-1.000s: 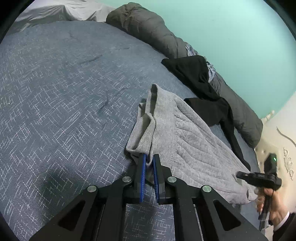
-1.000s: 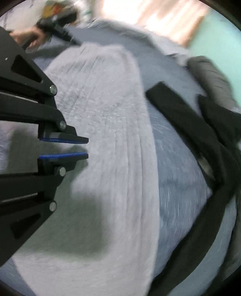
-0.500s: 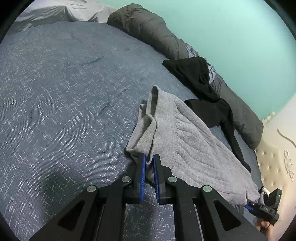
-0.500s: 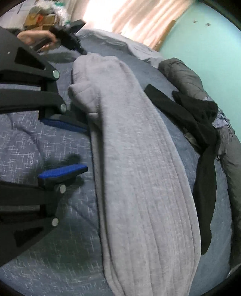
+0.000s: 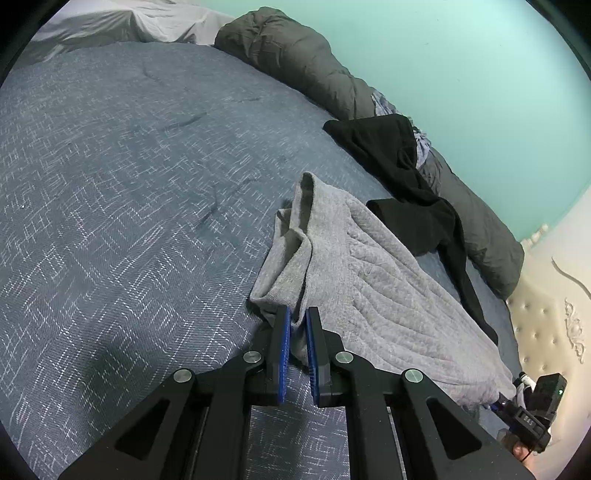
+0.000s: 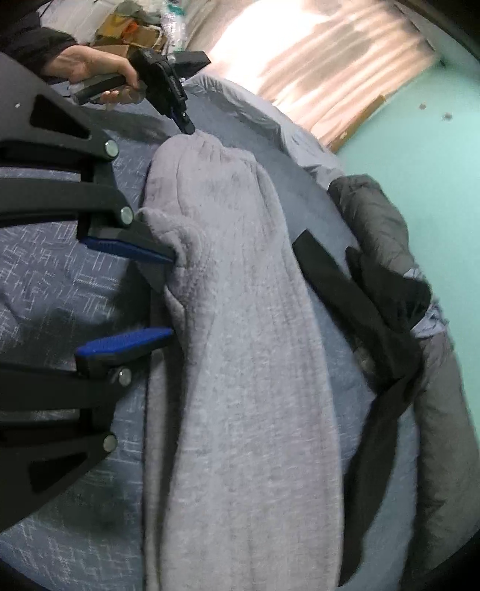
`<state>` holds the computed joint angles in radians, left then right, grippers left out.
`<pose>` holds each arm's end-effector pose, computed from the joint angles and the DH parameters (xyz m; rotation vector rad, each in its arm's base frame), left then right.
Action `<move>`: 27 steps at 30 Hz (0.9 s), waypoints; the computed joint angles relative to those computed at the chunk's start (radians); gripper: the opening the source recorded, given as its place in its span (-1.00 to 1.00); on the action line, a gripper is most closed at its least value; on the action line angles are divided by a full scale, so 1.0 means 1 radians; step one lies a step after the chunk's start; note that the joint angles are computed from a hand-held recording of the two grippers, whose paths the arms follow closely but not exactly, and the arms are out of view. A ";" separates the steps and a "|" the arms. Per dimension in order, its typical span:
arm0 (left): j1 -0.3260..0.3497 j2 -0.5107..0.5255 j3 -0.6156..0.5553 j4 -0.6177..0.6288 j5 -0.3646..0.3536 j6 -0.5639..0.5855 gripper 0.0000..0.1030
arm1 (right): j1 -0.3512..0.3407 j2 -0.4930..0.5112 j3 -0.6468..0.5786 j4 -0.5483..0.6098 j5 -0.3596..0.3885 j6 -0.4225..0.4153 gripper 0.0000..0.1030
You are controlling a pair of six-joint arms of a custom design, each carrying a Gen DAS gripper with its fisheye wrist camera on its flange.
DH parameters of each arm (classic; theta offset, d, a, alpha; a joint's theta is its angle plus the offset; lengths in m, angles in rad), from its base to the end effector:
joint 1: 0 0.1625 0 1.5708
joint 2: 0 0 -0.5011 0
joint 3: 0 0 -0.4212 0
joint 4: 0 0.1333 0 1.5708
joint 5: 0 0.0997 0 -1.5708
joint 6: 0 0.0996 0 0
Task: Fold clothes
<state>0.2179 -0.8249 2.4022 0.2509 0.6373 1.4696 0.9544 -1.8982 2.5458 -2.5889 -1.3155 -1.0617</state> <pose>-0.1744 -0.2571 0.0774 -0.2417 2.5521 -1.2675 -0.0456 -0.3385 0.3291 0.7242 -2.8758 0.6543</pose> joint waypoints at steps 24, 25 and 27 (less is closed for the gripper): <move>-0.010 -0.004 -0.002 0.015 0.003 -0.013 -0.82 | 0.060 -0.061 0.066 0.010 -0.107 -0.197 -0.27; -0.011 -0.005 -0.002 0.016 0.003 -0.013 -0.82 | 0.079 -0.045 0.077 -0.040 -0.133 -0.184 -0.27; -0.013 -0.006 -0.002 0.018 0.002 -0.013 -0.82 | 0.110 -0.009 0.089 -0.124 -0.168 -0.153 -0.27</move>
